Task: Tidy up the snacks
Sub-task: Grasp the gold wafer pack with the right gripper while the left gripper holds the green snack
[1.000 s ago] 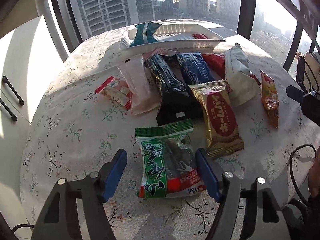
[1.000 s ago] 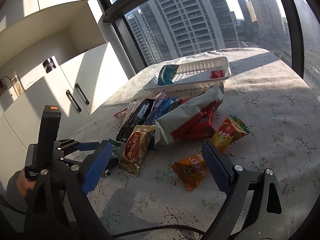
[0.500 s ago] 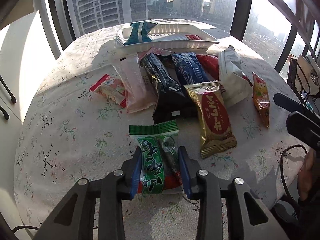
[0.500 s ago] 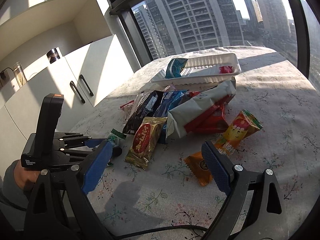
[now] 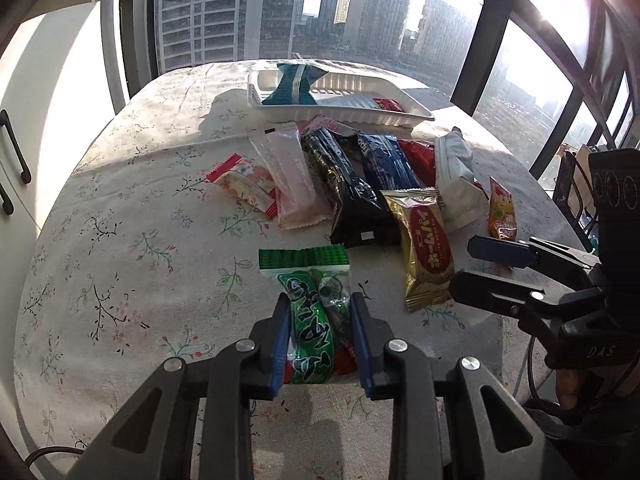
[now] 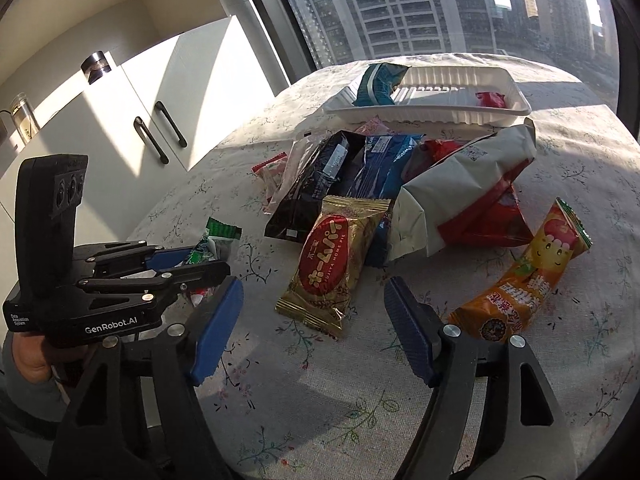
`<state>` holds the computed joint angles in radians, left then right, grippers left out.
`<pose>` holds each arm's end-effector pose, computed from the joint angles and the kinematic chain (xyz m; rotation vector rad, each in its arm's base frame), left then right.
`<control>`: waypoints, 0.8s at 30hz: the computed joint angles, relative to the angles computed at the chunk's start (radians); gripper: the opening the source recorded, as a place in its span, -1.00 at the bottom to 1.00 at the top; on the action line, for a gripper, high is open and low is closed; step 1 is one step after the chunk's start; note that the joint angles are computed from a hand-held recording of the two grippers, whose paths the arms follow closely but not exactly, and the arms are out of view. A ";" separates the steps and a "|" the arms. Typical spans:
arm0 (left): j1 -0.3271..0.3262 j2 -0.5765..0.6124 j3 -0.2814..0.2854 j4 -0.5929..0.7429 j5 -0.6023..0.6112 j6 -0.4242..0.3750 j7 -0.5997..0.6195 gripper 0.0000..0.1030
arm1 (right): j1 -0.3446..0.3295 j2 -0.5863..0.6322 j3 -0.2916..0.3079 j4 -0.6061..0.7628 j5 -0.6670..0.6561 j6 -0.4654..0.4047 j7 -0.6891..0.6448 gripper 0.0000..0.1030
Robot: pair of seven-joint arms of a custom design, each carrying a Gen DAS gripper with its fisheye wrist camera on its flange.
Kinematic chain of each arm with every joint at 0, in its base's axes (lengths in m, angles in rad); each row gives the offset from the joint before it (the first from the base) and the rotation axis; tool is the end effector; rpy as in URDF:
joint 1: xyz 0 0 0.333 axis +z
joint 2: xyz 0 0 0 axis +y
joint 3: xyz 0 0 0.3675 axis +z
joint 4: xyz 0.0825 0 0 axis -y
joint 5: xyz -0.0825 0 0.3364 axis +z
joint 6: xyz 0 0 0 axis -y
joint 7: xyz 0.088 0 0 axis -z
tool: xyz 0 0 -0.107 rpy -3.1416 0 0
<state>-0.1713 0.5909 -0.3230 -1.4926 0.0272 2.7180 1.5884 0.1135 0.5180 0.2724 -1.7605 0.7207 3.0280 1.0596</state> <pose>0.6776 -0.2927 0.4809 -1.5067 2.3232 -0.9156 0.6661 0.1776 0.4263 -1.7496 1.5505 -0.2637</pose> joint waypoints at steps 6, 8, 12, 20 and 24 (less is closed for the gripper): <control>0.040 -0.001 -0.044 -0.025 -0.042 0.031 0.045 -0.42 | 0.128 0.068 -0.175 0.124 -0.178 -0.131 0.226 0.30; 0.048 0.001 -0.053 -0.028 -0.054 0.037 0.056 -0.42 | 0.152 0.085 -0.204 0.156 -0.231 -0.151 0.278 0.25; 0.057 0.005 -0.064 -0.030 -0.072 0.042 0.075 -0.42 | 0.193 0.117 -0.257 0.213 -0.333 -0.180 0.374 0.21; 0.061 0.007 -0.066 -0.041 -0.090 0.051 0.085 -0.42 | 0.227 0.128 -0.307 0.214 -0.482 -0.158 0.473 -0.28; 0.062 0.007 -0.066 -0.045 -0.092 0.054 0.084 -0.42 | 0.202 0.110 -0.275 0.175 -0.488 -0.126 0.458 -0.40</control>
